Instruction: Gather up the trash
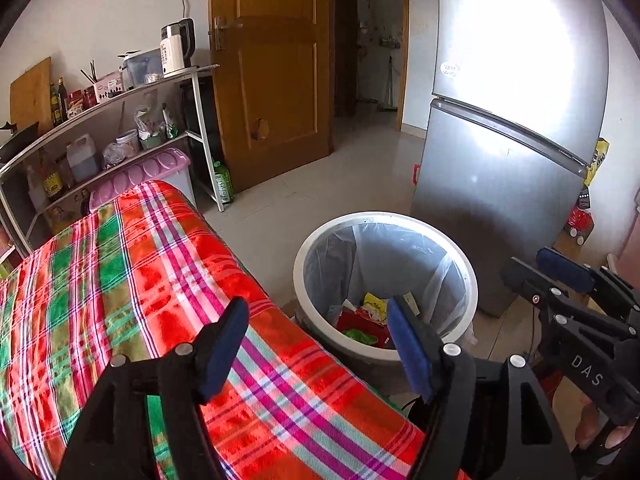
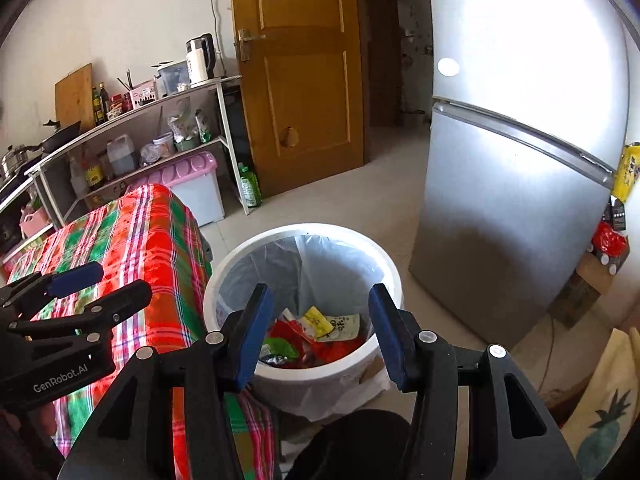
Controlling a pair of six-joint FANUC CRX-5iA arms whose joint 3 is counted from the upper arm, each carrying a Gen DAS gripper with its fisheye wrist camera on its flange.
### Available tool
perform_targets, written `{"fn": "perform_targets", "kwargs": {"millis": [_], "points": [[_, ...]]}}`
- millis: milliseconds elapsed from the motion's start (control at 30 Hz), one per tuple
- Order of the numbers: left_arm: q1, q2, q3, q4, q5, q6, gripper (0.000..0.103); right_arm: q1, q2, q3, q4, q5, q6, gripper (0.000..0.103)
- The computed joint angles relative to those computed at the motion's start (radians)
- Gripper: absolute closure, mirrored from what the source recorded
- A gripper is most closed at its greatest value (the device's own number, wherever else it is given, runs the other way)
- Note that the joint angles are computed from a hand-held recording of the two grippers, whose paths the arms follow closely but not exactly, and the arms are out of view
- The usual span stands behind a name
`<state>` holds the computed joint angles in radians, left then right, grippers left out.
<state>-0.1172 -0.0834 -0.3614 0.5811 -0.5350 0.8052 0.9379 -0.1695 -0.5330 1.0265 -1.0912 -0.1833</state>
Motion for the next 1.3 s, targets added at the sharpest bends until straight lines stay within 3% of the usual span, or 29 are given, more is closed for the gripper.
{"fn": "perform_targets", "kwargs": {"millis": [233, 400, 633, 1300], "points": [[0.018, -0.087, -0.079, -0.015, 0.054, 0.024, 0.029, 0.076, 0.007, -0.005, 0.028, -0.079, -0.038, 0.052], [0.028, -0.134, -0.132, 0.044, 0.073, -0.027, 0.027, 0.105, 0.012, -0.011, 0.034, -0.086, -0.055, 0.052], [0.033, -0.141, -0.143, 0.064, 0.065, -0.031, 0.025, 0.113, 0.007, -0.014, 0.046, -0.101, -0.087, 0.052], [0.040, -0.117, -0.100, -0.021, 0.022, 0.060, 0.025, 0.098, 0.001, -0.020, 0.031, -0.079, -0.099, 0.052]]}}
